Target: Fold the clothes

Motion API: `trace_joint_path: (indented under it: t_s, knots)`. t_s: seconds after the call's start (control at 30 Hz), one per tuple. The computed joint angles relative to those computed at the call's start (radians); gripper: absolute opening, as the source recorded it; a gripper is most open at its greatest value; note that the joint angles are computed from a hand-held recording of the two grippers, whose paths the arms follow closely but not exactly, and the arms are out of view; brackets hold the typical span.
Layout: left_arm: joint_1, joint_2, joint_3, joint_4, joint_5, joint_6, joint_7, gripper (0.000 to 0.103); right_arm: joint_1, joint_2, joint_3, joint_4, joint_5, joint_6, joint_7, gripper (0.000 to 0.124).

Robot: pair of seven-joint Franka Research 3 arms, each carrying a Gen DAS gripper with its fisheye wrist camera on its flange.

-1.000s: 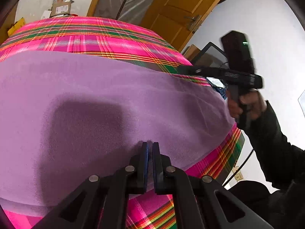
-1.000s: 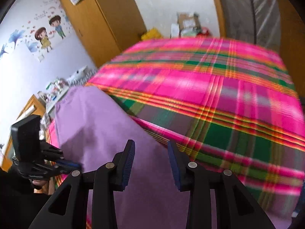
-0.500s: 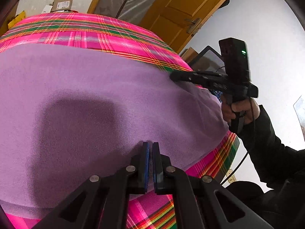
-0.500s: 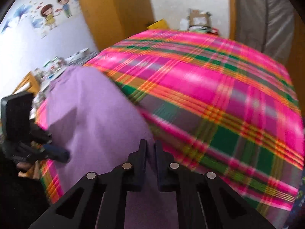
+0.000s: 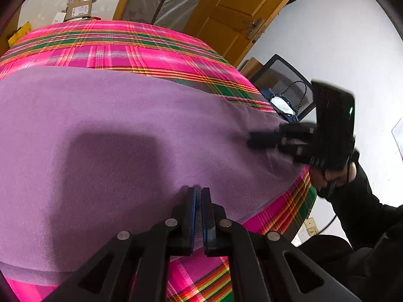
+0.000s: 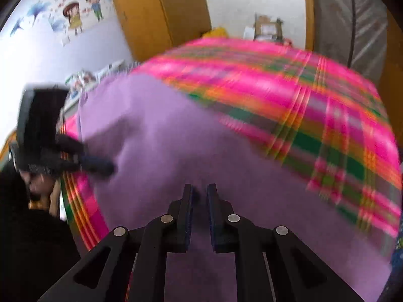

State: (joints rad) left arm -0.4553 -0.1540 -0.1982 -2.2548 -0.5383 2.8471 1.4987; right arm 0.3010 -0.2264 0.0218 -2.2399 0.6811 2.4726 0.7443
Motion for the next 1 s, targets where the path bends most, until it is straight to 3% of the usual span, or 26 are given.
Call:
trace_joint_path:
  t_s: [0.17,0.37,0.57,0.67,1.0]
  knots:
    - [-0.005,0.013,-0.007,0.028,0.001,-0.009,0.019,0.003,0.003,-0.034,-0.025,-0.002,0.040,-0.092,-0.081,0.014]
    - [-0.014,0.042,-0.018,0.070,-0.040,-0.012,0.085,0.003,-0.028,-0.011,-0.023,0.025,0.058,0.020,-0.008,0.014]
    - [-0.001,0.058,-0.042,0.083,-0.052,-0.061,0.124,0.003,-0.057,0.096,-0.002,0.099,-0.065,0.046,0.116,0.010]
    - [0.001,0.043,-0.043,0.068,-0.076,-0.065,0.139,0.003,-0.075,0.096,0.001,0.098,-0.102,0.093,0.193,0.013]
    - [0.003,0.060,-0.046,0.087,-0.033,-0.033,0.093,0.003,-0.037,-0.145,-0.042,-0.101,-0.013,0.056,0.056,0.016]
